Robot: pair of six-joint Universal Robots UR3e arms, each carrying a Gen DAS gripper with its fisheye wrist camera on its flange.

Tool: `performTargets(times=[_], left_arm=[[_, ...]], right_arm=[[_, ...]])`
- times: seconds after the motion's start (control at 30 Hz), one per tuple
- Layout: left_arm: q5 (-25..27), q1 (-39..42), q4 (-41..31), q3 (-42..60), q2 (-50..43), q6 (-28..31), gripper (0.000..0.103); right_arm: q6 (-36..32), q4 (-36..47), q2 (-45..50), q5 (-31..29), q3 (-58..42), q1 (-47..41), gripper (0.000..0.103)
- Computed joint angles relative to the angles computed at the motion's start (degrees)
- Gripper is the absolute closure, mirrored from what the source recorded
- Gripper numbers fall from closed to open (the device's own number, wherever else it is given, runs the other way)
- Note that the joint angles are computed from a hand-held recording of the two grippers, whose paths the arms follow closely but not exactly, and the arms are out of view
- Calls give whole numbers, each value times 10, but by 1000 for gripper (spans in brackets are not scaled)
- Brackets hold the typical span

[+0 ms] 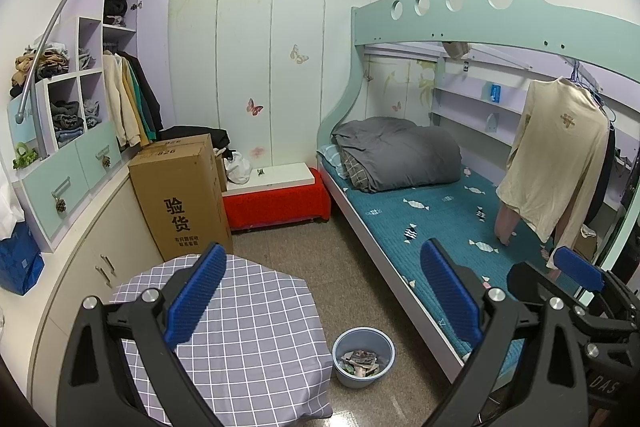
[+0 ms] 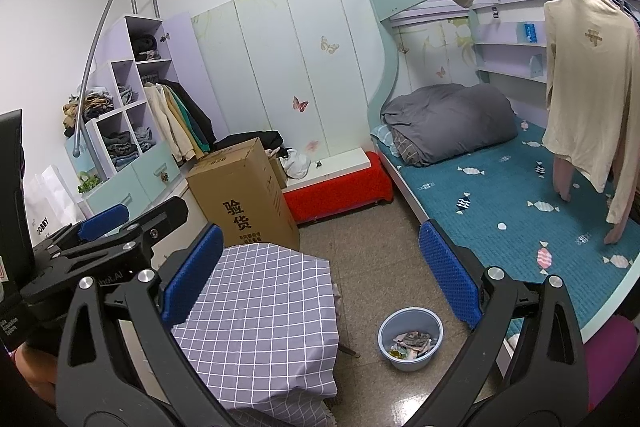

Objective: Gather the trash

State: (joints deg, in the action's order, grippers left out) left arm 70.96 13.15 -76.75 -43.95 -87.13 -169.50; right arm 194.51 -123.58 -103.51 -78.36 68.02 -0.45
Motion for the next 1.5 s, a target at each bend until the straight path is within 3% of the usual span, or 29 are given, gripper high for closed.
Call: performTargets(times=[1.5], left_arm=[[-36, 45, -40, 35, -13, 20, 7]], right_arm=[[-10, 8, 41, 8, -34, 5, 7]])
